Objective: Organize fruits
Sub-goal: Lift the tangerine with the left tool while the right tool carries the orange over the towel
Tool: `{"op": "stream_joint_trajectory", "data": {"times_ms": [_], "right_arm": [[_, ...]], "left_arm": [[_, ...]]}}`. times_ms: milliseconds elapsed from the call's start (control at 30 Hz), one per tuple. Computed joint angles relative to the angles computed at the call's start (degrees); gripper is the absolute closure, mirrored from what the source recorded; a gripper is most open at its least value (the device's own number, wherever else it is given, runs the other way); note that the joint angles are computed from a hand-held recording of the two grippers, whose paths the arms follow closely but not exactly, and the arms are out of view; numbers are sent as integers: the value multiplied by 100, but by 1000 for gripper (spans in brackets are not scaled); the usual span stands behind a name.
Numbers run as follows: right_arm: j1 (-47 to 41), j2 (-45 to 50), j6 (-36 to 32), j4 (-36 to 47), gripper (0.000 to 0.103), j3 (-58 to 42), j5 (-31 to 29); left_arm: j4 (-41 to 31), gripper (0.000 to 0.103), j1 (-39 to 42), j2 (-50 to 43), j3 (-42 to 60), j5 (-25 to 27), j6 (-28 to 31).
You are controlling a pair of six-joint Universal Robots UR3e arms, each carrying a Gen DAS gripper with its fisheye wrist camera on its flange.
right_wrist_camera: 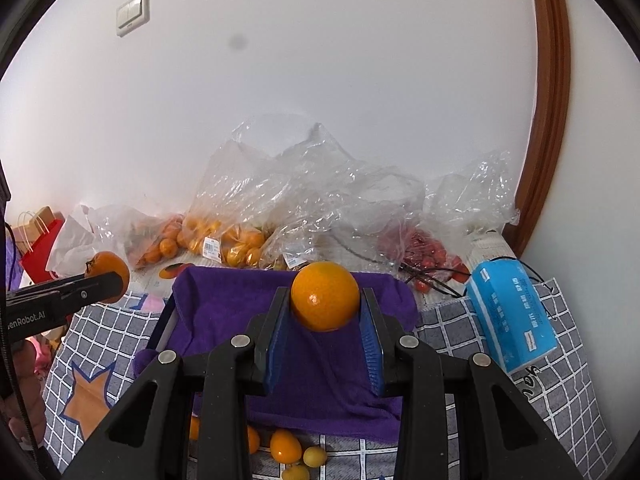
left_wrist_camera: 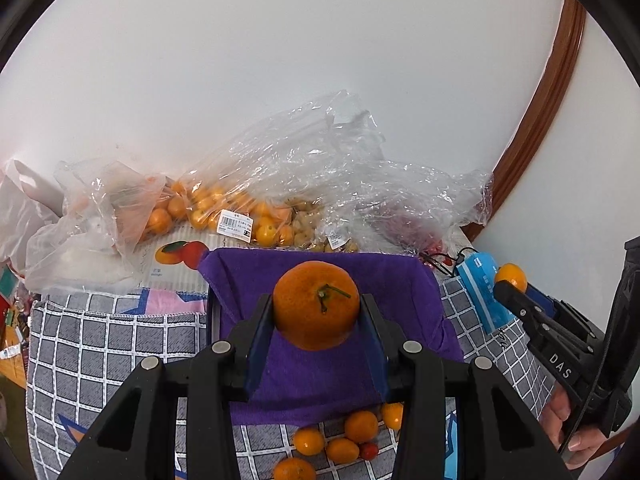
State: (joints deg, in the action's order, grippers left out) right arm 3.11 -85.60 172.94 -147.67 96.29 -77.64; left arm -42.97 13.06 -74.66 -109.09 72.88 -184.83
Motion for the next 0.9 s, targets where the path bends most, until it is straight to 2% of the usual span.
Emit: {"op": "stream_joint_trajectory", "data": {"times_ms": [900], "right_arm": [[78,1094,-39,-279,69,-548,-105]], "left_arm": [[548,63,-19,-1082,230,275,13]]}}
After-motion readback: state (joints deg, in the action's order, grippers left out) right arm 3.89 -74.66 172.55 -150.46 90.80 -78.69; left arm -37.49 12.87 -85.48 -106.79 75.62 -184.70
